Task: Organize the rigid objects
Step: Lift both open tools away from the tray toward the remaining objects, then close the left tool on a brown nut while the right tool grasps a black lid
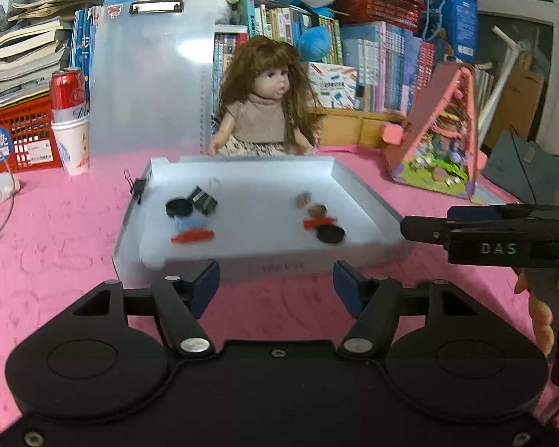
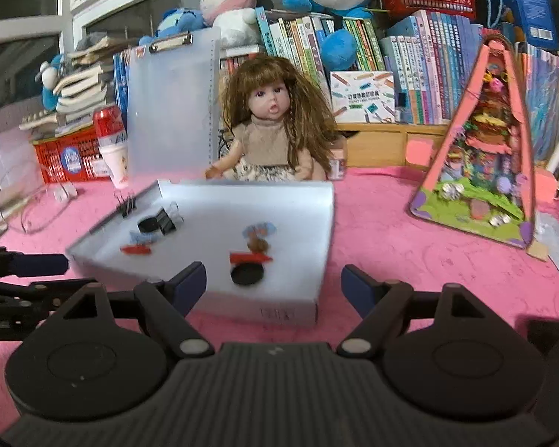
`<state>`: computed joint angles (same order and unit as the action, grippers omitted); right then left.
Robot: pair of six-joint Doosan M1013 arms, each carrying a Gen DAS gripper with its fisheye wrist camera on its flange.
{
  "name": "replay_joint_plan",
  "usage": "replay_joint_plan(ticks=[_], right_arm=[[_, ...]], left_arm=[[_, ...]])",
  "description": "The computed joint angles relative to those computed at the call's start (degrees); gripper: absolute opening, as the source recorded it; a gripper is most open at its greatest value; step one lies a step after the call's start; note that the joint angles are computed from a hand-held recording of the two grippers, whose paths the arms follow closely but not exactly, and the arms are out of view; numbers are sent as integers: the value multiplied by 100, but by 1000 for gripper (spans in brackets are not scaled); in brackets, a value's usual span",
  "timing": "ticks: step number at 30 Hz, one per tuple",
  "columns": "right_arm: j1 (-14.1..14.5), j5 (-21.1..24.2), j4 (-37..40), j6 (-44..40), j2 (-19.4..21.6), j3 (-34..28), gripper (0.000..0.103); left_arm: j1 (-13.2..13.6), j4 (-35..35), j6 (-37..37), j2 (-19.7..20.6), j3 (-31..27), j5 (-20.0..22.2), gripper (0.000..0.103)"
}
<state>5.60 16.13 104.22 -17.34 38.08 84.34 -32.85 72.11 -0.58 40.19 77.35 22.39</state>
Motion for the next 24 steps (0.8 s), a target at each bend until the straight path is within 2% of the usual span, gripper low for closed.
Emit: replay_joint_plan(ticks=[4,9,16,19,24], right_arm=[[3,-81,614,-750,-55,227,87],[21,-159,1307,-1684,-111,439,87],[15,-229,1047,-1517,-123,527,83],[35,-268,1184,-1750,-125,562,80],[77,-353,959,-1712,-105,547,74]], left_arm=[[-114,435,-428,-96,271,31,65],[-216,470,-541,-183,521,113,65],[-298,339,-428,-282,774,164,62],[-311,285,-321,-283,805,175,60],[-294,28,-105,-256,763,88,47]])
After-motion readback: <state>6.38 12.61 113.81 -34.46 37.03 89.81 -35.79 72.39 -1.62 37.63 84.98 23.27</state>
